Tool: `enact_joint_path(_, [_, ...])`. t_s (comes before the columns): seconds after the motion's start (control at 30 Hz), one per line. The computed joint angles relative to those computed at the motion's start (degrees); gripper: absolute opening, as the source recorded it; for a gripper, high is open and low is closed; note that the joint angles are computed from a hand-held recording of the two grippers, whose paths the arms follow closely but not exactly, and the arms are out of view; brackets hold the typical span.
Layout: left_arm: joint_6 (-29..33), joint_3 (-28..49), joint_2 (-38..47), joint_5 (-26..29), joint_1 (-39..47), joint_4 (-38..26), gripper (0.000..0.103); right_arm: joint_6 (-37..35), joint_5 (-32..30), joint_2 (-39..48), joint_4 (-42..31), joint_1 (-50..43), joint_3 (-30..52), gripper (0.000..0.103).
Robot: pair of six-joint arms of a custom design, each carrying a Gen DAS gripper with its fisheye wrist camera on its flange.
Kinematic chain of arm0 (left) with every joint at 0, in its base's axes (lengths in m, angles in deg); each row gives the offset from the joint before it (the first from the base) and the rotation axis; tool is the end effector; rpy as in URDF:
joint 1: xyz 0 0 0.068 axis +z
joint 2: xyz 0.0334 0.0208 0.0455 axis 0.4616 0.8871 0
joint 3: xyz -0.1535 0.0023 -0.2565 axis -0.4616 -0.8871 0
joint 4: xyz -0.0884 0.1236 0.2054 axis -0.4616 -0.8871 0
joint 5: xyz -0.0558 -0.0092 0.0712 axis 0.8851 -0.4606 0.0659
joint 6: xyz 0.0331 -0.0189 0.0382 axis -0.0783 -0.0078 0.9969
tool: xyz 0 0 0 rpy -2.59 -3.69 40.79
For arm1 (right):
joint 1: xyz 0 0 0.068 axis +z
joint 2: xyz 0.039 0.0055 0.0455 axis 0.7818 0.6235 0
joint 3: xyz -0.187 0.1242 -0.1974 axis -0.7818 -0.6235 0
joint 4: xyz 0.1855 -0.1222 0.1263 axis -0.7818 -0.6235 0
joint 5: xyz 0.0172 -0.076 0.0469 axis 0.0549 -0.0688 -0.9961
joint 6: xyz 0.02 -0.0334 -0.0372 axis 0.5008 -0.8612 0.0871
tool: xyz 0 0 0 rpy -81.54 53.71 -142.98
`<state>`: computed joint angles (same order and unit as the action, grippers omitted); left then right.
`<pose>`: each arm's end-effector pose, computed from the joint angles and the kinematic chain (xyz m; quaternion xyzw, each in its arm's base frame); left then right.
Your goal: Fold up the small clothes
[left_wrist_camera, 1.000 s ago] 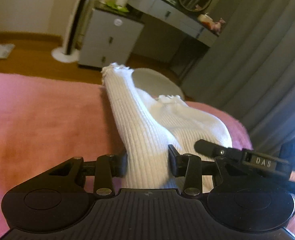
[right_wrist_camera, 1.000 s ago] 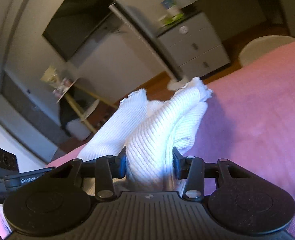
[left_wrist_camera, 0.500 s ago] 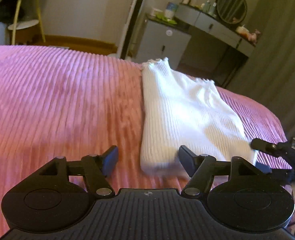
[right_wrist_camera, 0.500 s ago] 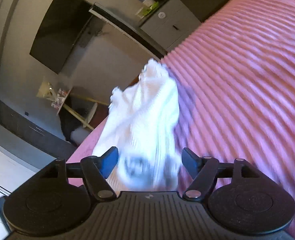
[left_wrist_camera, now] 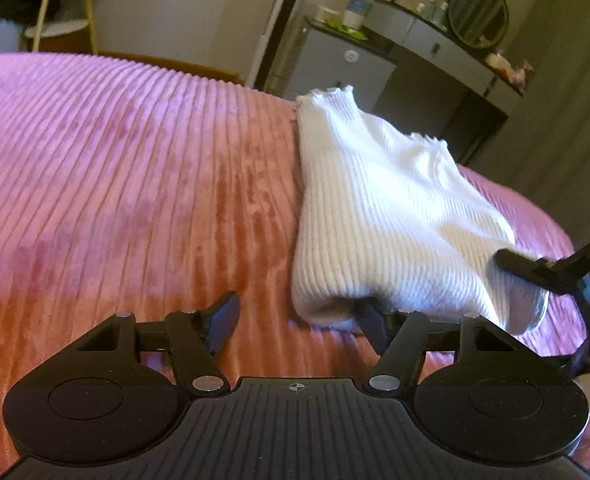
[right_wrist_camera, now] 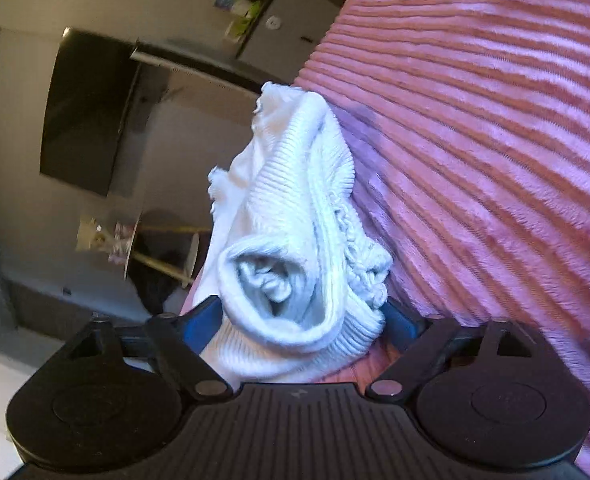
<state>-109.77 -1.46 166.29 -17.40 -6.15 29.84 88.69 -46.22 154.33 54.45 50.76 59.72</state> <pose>0.2934 -0.1842 0.1477 -0.1143 0.9074 -0.1413 0.3790 0.3198 0.0181 0.1047 0.2381 0.8187 0.4483 0.2684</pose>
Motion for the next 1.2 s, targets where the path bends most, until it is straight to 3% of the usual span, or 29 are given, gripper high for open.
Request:
enact_joint_path(0.03, [-0.4, -1.1, -0.4, 0.3, 0.0, 0.9, 0.069, 0.6, 1.2, 0.3, 0.1, 0.9, 0.3, 0.052])
enact_joint_path(0.17, [-1.3, -1.4, -0.7, 3.4, 1.4, 1.3, 0.062, -3.9, 6.9, -2.3, -3.0, 3.3, 0.3, 0.042])
enact_joint_path(0.23, [-1.4, -1.5, -1.1, 5.0, 1.6, 1.5, 0.053, -8.2, 9.8, -4.9, -6.3, 4.2, 0.9, 0.039])
enact_joint_path(0.47, [-1.5, -1.0, -3.0, 6.9, 0.6, -0.1, 0.033, -17.2, 16.0, -11.1, -12.6, 5.8, 1.6, 0.035])
enact_joint_path(0.63, [-0.7, -1.1, -4.5, 8.0, -0.3, -0.9, 0.029, -19.6, 17.4, -13.8, -12.3, 4.8, -1.0, 0.036])
enact_joint_path(0.7, [0.1, 0.5, -4.8, 7.9, -1.0, -4.1, 0.027, -19.7, 16.2, -13.3, -16.0, 4.2, 0.2, 0.039])
enact_joint_path(0.83, [3.3, 2.0, -8.1, 7.2, -1.7, -8.2, 0.034, -22.7, 16.5, -17.0, -20.3, 2.4, -0.6, 0.047])
enact_joint_path(0.93, [4.8, 0.3, -11.6, 5.6, -2.2, -5.8, 0.052, -27.0, 20.9, -22.3, -21.1, 3.2, -1.4, 0.048])
enact_joint_path(1.0, [5.1, -0.5, -11.9, 3.7, -2.6, -3.5, 0.070, -29.0, 23.4, -24.2, -21.1, 4.8, -0.6, 0.047])
enact_joint_path(1.03, [5.1, -0.6, -10.9, 2.7, -2.8, -2.3, 0.073, -29.9, 24.4, -24.2, -21.2, 5.8, 0.2, 0.047])
enact_joint_path(1.13, [5.0, 1.4, -5.5, 0.7, -2.8, -3.8, 0.071, -34.6, 27.9, -22.0, -22.3, 9.9, 3.3, 0.036])
enact_joint_path(1.2, [3.9, 3.0, -2.7, 2.1, -1.8, -6.0, 0.069, -37.1, 28.2, -19.9, -23.5, 11.1, 4.8, 0.035])
